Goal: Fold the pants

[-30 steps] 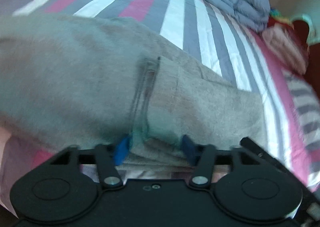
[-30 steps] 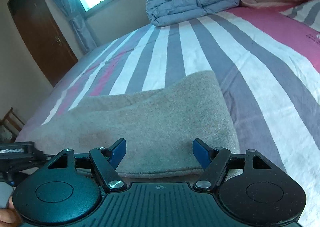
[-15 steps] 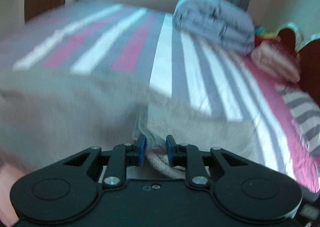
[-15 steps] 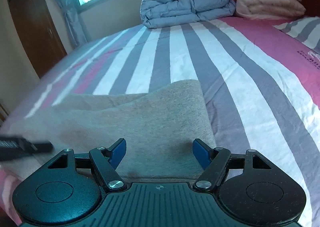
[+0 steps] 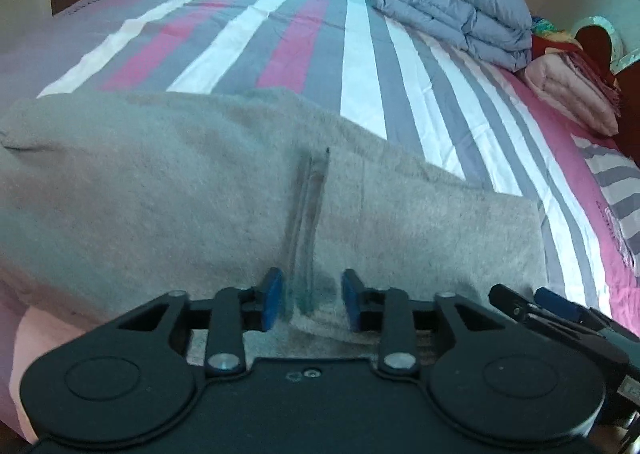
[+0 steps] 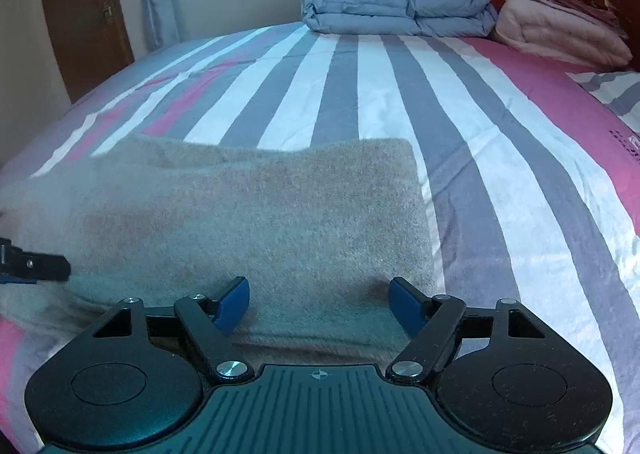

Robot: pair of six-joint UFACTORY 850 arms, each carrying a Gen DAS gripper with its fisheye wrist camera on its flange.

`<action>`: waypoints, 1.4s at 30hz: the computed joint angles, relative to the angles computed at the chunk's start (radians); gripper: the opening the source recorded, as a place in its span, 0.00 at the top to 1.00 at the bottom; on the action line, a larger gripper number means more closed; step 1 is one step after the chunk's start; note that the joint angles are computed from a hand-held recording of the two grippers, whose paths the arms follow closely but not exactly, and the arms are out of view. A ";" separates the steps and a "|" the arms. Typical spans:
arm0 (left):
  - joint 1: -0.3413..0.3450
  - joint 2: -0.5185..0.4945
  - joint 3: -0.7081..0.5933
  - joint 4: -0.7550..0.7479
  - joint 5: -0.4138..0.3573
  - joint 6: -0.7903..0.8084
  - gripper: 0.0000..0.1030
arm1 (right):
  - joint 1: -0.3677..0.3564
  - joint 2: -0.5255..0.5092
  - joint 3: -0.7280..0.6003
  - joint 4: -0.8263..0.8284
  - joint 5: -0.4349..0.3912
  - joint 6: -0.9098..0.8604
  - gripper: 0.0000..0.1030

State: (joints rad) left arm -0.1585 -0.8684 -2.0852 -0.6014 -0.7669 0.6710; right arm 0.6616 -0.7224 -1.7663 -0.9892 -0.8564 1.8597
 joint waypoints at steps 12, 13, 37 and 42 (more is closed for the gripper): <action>0.033 -0.124 -0.151 -0.115 -0.203 -0.149 0.29 | 0.000 0.005 0.008 -0.020 0.037 0.079 0.26; 0.030 -0.117 -0.136 -0.137 -0.198 -0.130 0.32 | 0.000 0.009 0.014 -0.026 0.043 0.090 0.26; -0.007 0.003 0.013 0.053 0.029 -0.053 0.52 | 0.004 -0.035 -0.034 -0.005 0.010 -0.032 0.26; -0.007 0.050 0.066 0.091 0.121 -0.042 0.28 | 0.007 -0.039 -0.058 -0.004 0.007 -0.004 0.26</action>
State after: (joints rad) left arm -0.1653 -0.8179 -2.0194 -0.5106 -0.6460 0.6294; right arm 0.6690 -0.7612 -1.8240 -0.9936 -0.8492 1.8561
